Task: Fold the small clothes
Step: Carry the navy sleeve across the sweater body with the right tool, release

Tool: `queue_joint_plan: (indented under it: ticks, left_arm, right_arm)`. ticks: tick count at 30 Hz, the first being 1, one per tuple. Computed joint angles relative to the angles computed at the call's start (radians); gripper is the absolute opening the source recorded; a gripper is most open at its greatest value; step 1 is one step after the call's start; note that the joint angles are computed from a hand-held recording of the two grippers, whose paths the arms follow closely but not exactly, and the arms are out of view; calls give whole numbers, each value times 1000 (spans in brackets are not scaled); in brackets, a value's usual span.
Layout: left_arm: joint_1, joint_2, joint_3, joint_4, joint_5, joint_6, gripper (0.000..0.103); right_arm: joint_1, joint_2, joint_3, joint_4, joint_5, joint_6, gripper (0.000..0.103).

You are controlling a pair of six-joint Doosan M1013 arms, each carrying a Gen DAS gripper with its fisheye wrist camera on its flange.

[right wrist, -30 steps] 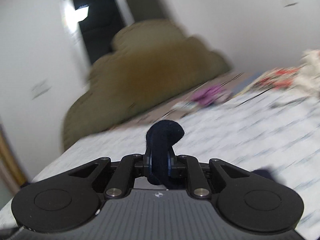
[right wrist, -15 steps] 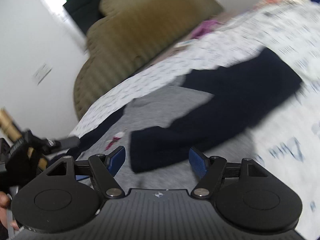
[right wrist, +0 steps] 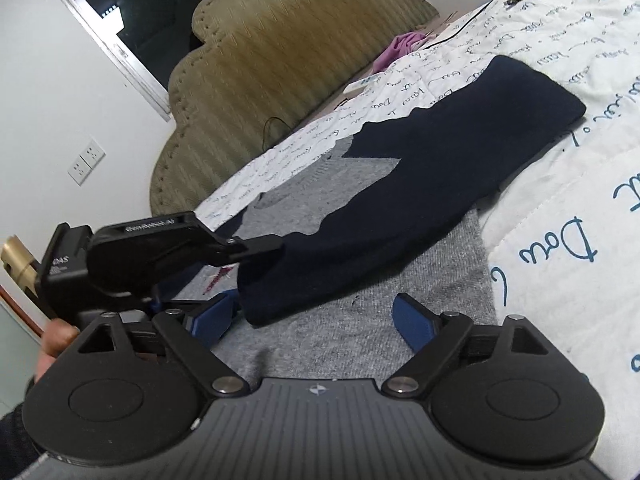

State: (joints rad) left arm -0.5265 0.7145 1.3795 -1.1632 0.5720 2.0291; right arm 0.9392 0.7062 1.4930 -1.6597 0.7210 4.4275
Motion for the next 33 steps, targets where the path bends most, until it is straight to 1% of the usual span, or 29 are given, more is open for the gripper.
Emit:
queue_joint_plan:
  ticks: [1,2,5,8,10,12,14,15,16,18,19,20,22,23,24,25,27,28,30,31,33]
  left_arm:
    - [-6,-2,-7,49,-15,-16,13]
    - [-9,-4,-13,71,-23,-6,10]
    - [-8,-19,-12,41,-54,77,9]
    - [5,-42,-9,3,-76,178,9]
    - [23,-58,0,-36,-85,238,9]
    - [47,-70,7,-49,-102,255,9]
    - [71,-75,14,-22,-121,213,9]
    - [87,-78,21,11,-129,167,9]
    - [100,-74,19,68,-127,92,9]
    - [127,-59,6,191,-88,-75,9]
    - [138,-53,4,238,-70,-134,9]
    - [143,-50,5,265,-60,-164,9]
    - [148,-47,8,302,-49,-179,9]
    - [148,-45,9,305,-50,-169,9]
    - [146,-45,13,306,-56,-158,9]
    - [144,-46,14,309,-62,-158,9]
    - [140,-47,18,311,-72,-164,9]
    - [137,-48,19,320,-76,-175,9]
    - [133,-48,10,351,-83,-208,9]
    - [132,-51,10,359,-92,-210,9]
    - [129,-59,14,417,-116,-242,8]
  right_arm:
    - [-1,0,2,-9,-1,10,91]
    - [-1,0,3,-14,-1,15,91]
    - [0,1,3,-17,1,16,92]
    - [0,2,2,-17,1,16,92]
    - [0,2,2,-16,1,15,92]
    - [0,1,4,-17,0,14,92]
    - [0,1,4,-17,0,13,92]
    - [0,1,4,-17,0,13,92]
    - [0,0,4,-16,-1,10,92]
    - [-1,0,1,-8,-5,-3,92]
    - [-2,-1,-1,7,-11,-21,91]
    - [-6,-7,-5,39,-26,-55,91]
    - [-20,-29,-1,68,-60,-75,91]
    - [-28,-42,7,55,-59,-73,91]
    - [-36,-53,14,43,-39,-87,91]
    - [-46,-61,15,53,-17,-132,92]
    - [-77,-73,1,148,12,-279,94]
    - [-97,-76,-5,199,14,-324,95]
    - [-142,-81,-2,239,-18,-310,95]
    - [-162,-81,-4,266,-38,-312,93]
    - [-192,-72,-23,333,-67,-376,92]
